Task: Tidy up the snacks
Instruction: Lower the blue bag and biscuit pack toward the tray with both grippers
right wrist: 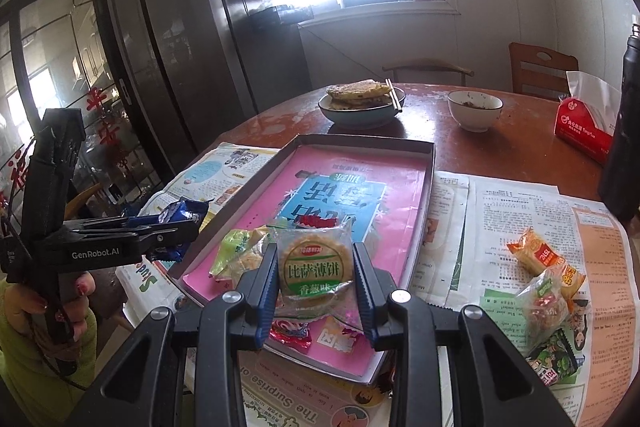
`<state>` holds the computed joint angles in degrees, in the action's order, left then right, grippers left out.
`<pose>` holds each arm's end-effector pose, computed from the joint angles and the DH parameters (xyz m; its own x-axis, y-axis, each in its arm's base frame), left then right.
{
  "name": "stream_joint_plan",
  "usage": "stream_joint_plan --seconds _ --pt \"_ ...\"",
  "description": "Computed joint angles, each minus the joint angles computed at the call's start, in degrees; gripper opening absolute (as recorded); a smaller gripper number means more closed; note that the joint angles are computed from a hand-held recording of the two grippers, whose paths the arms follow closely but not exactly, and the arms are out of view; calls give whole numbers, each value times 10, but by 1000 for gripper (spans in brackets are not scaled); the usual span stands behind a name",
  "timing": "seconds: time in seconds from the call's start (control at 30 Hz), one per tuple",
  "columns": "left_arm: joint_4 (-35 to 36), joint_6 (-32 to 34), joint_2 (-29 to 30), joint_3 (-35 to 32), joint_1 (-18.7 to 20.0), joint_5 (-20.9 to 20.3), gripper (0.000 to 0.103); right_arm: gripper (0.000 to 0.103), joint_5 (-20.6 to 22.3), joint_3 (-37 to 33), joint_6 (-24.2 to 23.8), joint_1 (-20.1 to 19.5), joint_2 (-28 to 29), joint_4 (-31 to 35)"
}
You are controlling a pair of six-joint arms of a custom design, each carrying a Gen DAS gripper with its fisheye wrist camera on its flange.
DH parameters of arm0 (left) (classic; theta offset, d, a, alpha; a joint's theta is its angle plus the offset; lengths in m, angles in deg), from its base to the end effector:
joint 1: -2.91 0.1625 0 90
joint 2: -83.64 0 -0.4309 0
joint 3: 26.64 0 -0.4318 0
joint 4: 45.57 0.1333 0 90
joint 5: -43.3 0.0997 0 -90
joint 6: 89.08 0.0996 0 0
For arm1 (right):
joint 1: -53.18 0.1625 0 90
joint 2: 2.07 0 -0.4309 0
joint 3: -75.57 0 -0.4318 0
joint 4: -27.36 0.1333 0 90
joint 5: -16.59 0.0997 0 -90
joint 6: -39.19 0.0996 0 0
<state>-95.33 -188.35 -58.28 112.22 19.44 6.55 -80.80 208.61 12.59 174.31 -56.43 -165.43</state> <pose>-0.0692 -0.2428 0.3436 -0.8012 -0.3383 -0.4936 0.1671 0.6656 -0.7274 0.3447 -0.3376 0.0399 -0.5720 -0.7681 0.2879 -0.8142 0.4892 -0.3127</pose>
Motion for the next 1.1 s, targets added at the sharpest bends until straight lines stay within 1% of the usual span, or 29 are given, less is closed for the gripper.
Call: stream_joint_plan --seconds 0.5,0.77,0.93,1.1 --pt "-122 122 23 26 79 -4 53 35 -6 -5 4 -7 17 14" --pt "-179 169 34 35 106 -3 53 35 -7 -14 3 -11 28 23" --pt "-207 189 36 39 115 -2 53 35 -7 -19 1 -16 35 26" --pt "-225 207 36 44 124 -4 53 35 -16 -27 1 -16 45 26"
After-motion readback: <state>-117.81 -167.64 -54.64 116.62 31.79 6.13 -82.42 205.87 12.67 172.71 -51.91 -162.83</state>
